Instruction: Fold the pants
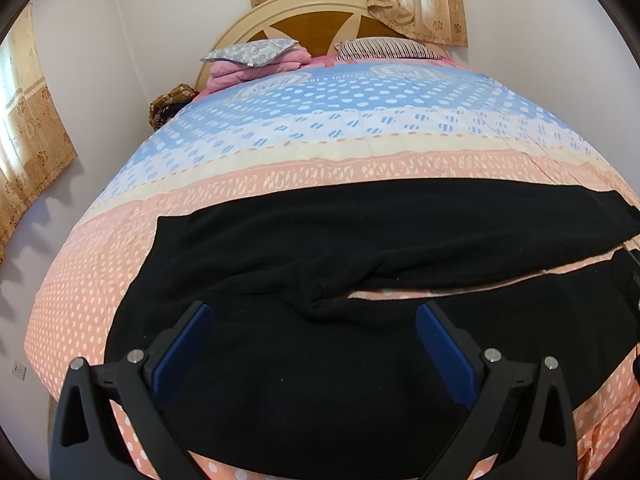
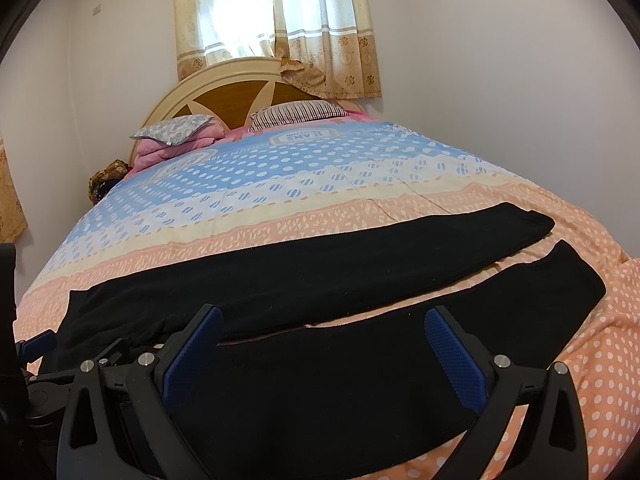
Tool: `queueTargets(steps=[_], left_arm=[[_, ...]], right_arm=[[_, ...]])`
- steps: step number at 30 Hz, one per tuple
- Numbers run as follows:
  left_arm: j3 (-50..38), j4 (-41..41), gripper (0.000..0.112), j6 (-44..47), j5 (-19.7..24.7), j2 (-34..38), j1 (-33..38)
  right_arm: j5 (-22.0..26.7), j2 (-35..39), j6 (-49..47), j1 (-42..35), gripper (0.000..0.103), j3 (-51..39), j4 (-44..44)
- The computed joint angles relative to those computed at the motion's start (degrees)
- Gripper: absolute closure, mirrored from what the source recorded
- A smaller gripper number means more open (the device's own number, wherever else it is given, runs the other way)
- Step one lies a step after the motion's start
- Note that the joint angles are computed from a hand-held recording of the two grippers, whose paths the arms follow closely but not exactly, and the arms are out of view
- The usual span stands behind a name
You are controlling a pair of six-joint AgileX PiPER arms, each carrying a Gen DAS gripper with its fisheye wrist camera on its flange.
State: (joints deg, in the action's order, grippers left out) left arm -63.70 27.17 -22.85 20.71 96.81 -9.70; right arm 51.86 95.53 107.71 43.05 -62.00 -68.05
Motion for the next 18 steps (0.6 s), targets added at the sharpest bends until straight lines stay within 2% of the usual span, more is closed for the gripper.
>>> queueTargets(steps=[18], left_arm=[[-0.31,-0.72,0.009,0.52,0.35,0.2,0.02]], right_arm=[[-0.74,0.05,-0.47,-0.42,0.001,0.08,0.32]])
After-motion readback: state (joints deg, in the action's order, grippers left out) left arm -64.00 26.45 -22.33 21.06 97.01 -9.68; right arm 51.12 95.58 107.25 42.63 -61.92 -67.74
